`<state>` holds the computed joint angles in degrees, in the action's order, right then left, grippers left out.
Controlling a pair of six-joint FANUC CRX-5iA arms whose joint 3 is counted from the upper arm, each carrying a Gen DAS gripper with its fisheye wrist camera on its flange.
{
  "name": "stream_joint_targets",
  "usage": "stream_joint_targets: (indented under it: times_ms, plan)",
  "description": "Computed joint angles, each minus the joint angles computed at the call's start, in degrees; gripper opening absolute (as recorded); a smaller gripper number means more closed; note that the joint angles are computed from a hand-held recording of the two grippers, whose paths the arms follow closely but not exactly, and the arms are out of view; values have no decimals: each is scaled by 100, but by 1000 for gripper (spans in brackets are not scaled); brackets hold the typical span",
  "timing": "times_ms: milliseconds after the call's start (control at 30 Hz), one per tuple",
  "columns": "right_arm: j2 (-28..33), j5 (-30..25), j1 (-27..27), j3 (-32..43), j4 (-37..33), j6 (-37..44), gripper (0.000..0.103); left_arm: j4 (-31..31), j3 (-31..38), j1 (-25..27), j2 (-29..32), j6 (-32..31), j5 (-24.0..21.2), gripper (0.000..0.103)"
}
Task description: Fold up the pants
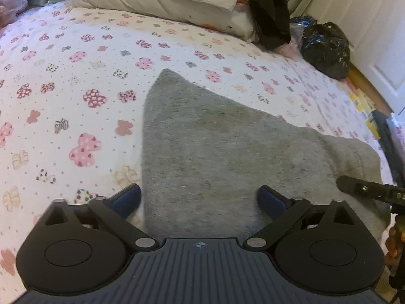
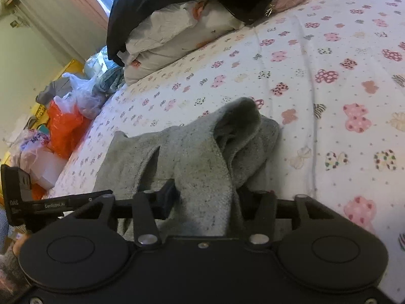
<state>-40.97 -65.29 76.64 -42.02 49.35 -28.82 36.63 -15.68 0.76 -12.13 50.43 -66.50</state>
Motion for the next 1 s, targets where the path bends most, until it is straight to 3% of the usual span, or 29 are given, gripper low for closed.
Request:
stream_joint_targets:
  times_ms: [33,100,167,267,433,600,700,767,833,867,900,1000]
  plan:
    - [74,-95,43,85,-4,88,48,57,-66,-20,-68,7,48,66]
    - [396,-442,132,417,-80,399,45,3,-184,-114,-287,139,312,33]
    - [637,-675,171,688,-124,655,43,-76,-204,-161,-433,205,485,22]
    - [860,-984,253,1027,-59,1003,42,28,-229,-86,-608,58,683,13]
    - [1050,-686,-130,1346,307,1691,41,326,146,-79,-382,-193,1073,12]
    - [1439,551,-1440,1626,428,2381,41,226,819,-375,270,6,1756,12]
    - [1763,1138,-2149,1779,189,2612,42,-377,1392,-523,821,700,1609,14]
    - [2060,1206,-2494,1885,-145,2977,50,-1114,1736,-617,1112,1351,1349,17]
    - [2459,647,-2654,2075,-558,3232,75,-1261,1691,-598,1196,1637,1226,19]
    - [2671,212,-2739,2249,-990,3448,82,-1229,1572,-563,1157,1663,1234,22]
    - [2682,45,-2775,2184,-1122,3413,97,-1249,1424,-548,1060,1672,1297,26]
    - [2106,227,-2625,1484,-735,2560,98,-1518,1146,-552,700,2057,1487,32]
